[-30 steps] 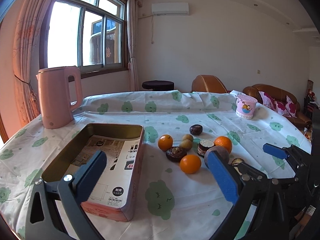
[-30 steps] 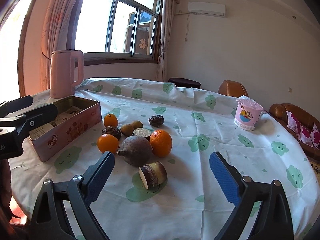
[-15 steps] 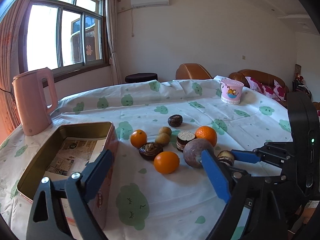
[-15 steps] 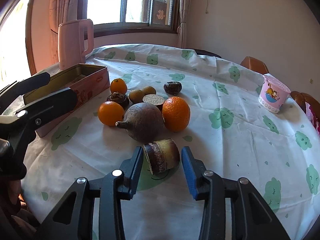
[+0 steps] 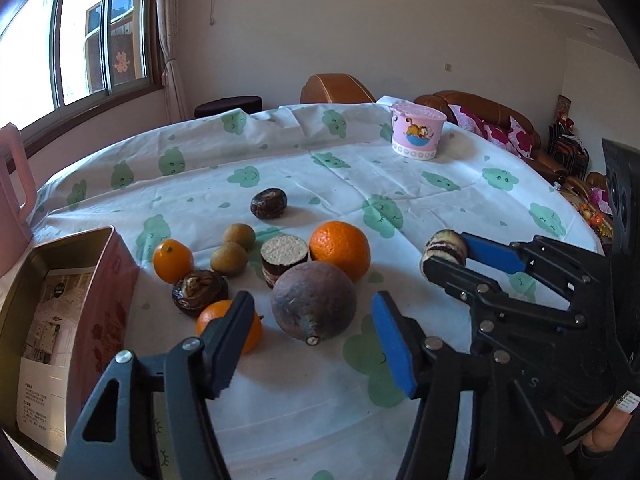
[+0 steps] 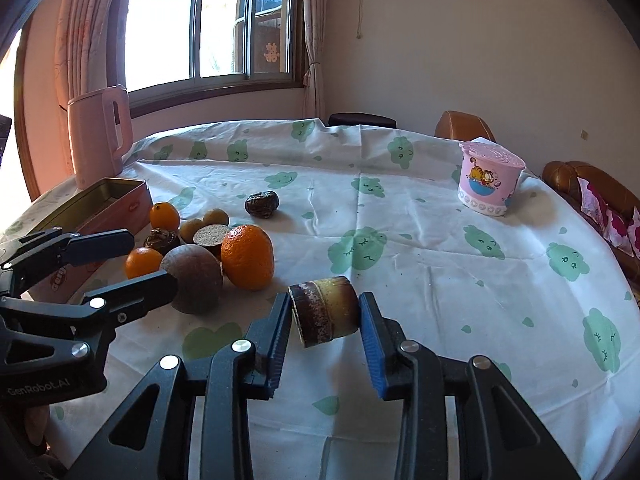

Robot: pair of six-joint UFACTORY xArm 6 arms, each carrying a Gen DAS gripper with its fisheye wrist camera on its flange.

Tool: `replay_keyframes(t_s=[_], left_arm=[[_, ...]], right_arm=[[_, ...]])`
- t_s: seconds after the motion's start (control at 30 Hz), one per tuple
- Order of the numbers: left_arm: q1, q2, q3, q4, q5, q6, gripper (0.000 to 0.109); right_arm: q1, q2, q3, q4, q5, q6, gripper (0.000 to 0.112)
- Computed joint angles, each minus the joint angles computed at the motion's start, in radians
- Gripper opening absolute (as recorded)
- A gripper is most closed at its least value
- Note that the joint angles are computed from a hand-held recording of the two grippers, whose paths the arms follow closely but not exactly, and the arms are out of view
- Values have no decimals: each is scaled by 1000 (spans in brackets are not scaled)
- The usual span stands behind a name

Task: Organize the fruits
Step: 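Close the left tool around the large dark-brown round fruit, then lift the brown fruit with the left tool while the right tool carries the cylinder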

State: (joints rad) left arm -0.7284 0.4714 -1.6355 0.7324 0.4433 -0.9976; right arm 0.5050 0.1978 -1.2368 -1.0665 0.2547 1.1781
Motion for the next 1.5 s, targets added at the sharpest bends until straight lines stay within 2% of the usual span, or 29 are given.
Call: replay_keyframes(t_s=[0.13, 0.23, 0.33, 0.6, 0.77, 0.97, 1.5], left_arm=[[-12, 56, -82, -117, 67, 120, 63], [-14, 77, -119, -135, 101, 141, 62], [-10, 94, -148, -148, 134, 143, 53], [3, 65, -92, -152, 69, 124, 52], [17, 36, -44, -106, 7, 55, 52], [24, 9, -6, -7, -36, -46, 52], [21, -62, 56, 369, -40, -393, 52]], right_arm=[[-13, -2, 10, -2, -33, 15, 36], [-29, -4, 23, 36, -73, 3, 36], [-26, -3, 21, 34, -70, 0, 36], [-26, -10, 21, -48, -66, 69, 36], [-26, -22, 20, -189, -61, 198, 36], [-29, -29, 16, -288, -62, 295, 36], [-23, -61, 16, -629, -59, 614, 36]])
